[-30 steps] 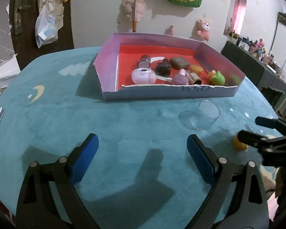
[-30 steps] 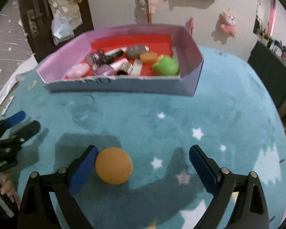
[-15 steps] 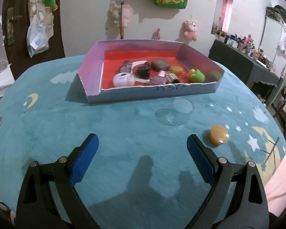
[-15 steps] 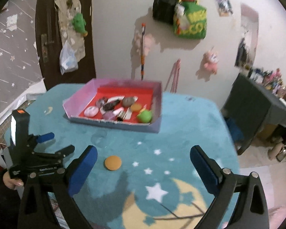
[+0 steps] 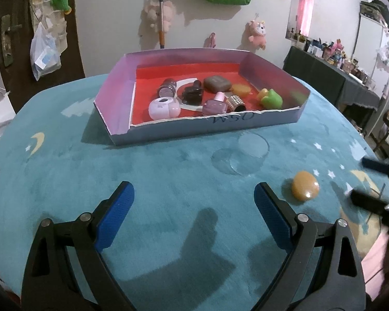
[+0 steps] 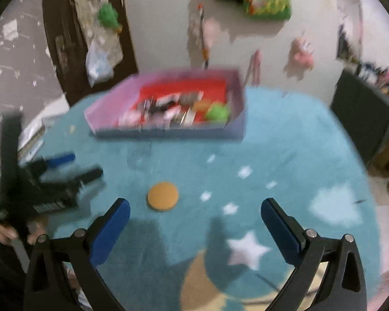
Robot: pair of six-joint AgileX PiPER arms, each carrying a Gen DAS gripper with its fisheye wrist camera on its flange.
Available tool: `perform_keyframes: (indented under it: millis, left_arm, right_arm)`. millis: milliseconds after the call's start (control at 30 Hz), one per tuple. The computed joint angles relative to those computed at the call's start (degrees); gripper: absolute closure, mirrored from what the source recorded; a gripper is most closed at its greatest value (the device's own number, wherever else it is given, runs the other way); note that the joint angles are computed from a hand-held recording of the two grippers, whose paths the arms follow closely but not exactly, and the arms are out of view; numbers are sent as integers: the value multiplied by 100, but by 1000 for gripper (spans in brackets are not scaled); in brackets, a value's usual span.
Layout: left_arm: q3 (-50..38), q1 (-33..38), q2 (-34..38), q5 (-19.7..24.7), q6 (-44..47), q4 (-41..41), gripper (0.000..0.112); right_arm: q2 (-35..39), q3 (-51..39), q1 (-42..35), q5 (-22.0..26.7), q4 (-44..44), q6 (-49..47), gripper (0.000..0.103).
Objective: Organize rigid objects
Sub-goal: 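Grasp the clear glass cup with the left tool while the right tool grasps the orange sponge ball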
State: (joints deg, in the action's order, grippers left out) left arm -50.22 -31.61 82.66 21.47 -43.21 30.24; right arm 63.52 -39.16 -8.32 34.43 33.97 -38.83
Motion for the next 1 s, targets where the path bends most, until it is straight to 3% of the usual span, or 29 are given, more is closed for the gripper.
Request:
perform_keyframes:
  millis: [100,300,400,533,700,767,833,1000]
  left_arm:
    - [-236,116,177,58,432,-301,18]
    - [-743,207,599,175,1246,-965,18]
    - [-940,228,787,204,1736,-1392,18]
    - [-1161,232,1002,240,2554,-2122,18]
    - [-1453,137,1249,359,2568,-2089,19]
    - [-1529,105,1310,351,2632,-2131,19]
    - [-1616,50,1385,360,2690,-2123,24]
    - [-1909,11,1694,547,3060,-2455,51]
  right_arm:
    - [628,-75,297,-297,-43,117,1]
    - [1432,-605,668,-203,-651,527,1]
    - [1547,-638,966,-507,-1429,1113,1]
    - [1635,-725,854,-764,-1850,1451,1]
    - [1814,-893,355,-511,-811,292,1]
    - [1768,-848,380,-516,-754,135,6]
    - [1708,-798,398,-508,-653,-34,8]
    - [1628,-734,420,-430,-451,-296,16]
